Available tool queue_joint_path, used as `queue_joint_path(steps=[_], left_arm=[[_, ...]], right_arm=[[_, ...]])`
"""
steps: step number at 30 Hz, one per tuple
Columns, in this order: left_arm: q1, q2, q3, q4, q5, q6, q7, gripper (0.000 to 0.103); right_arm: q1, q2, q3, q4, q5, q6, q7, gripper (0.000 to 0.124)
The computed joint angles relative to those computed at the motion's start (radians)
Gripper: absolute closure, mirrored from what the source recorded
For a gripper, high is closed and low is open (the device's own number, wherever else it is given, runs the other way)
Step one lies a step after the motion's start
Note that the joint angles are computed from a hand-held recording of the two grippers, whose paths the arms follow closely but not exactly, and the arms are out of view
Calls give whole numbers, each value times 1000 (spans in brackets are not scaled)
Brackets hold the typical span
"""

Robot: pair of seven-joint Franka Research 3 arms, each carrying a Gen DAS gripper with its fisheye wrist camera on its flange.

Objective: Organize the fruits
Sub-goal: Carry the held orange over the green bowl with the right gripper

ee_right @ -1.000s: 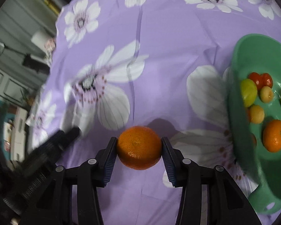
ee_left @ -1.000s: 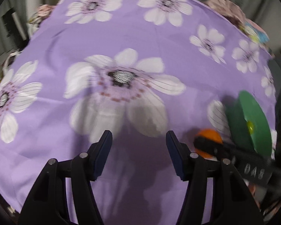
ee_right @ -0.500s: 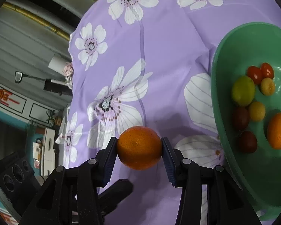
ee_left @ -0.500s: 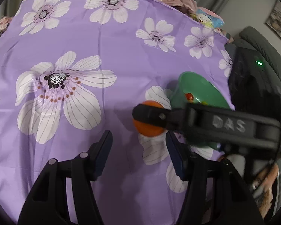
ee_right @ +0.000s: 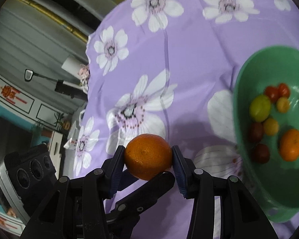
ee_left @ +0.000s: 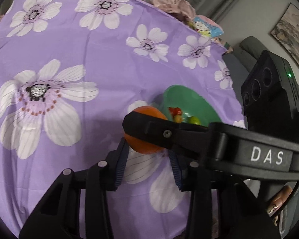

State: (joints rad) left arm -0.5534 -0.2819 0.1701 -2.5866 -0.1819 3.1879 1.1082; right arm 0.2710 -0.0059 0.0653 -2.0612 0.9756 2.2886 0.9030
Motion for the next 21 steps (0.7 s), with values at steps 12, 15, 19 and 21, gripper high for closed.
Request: queue_joint_path(steps=[12, 15, 19, 21], left_arm=[[180, 136, -238, 221, 107, -77, -5, 65], [147, 191, -237, 289, 12, -94, 97, 65], [174, 276, -290, 383, 7, -121, 132, 65], [193, 313, -320, 426, -20, -147, 154, 65]], right_arm=[[-54, -68, -53, -40, 112, 74, -43, 76], [-74, -64, -73, -41, 145, 72, -50, 76], [-101, -53, -86, -38, 144, 92, -28, 76], [-114, -34, -90, -30, 141, 100, -4, 76]])
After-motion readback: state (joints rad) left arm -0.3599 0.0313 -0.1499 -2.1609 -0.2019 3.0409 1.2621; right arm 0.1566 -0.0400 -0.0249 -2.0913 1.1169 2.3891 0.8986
